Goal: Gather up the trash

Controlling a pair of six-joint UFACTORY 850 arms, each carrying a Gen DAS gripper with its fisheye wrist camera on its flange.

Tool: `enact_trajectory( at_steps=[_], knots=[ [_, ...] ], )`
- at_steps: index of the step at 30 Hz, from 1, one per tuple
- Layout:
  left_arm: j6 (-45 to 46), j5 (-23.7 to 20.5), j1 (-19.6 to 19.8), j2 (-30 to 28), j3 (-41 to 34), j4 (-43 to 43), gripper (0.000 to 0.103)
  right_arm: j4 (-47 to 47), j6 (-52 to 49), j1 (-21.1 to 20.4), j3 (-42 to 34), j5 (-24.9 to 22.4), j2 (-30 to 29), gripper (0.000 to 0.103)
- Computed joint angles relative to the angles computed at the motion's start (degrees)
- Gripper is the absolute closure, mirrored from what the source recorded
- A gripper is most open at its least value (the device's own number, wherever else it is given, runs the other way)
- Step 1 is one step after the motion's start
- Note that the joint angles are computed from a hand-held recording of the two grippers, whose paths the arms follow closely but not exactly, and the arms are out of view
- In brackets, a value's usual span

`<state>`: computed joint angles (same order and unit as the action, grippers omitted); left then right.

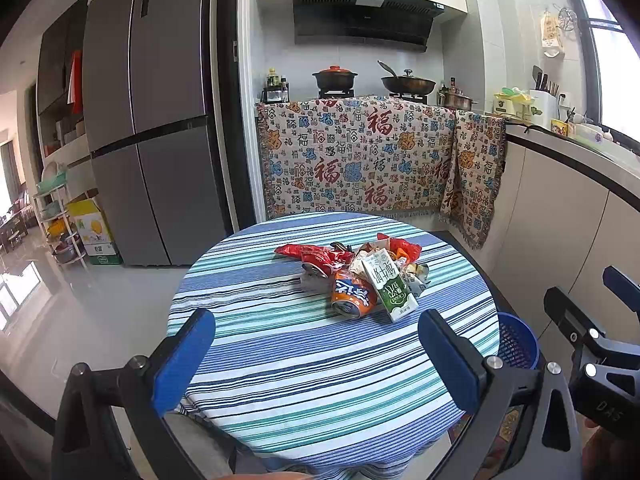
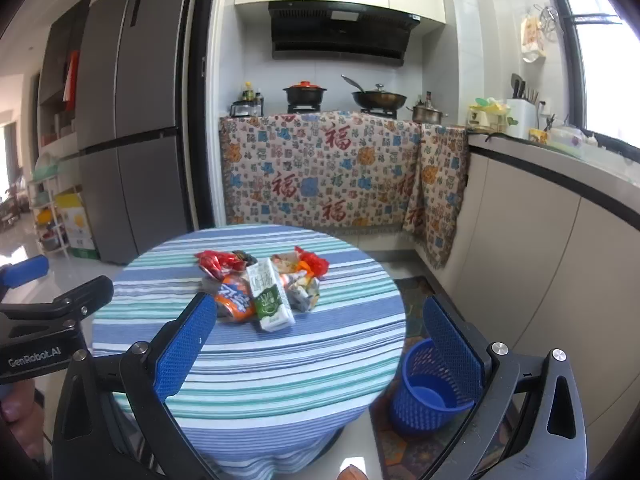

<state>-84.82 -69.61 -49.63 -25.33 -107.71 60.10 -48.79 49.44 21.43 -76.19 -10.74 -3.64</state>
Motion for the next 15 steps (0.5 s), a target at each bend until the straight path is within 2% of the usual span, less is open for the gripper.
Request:
enact_trajectory(
  at_steps=[15],
  knots=[
    [-0.14,0.18,0.08,0.39,0.39,-0.29,0.0,0.55,-0.76,0.29,-0.42,-0.35,0.1,0.0]
  ],
)
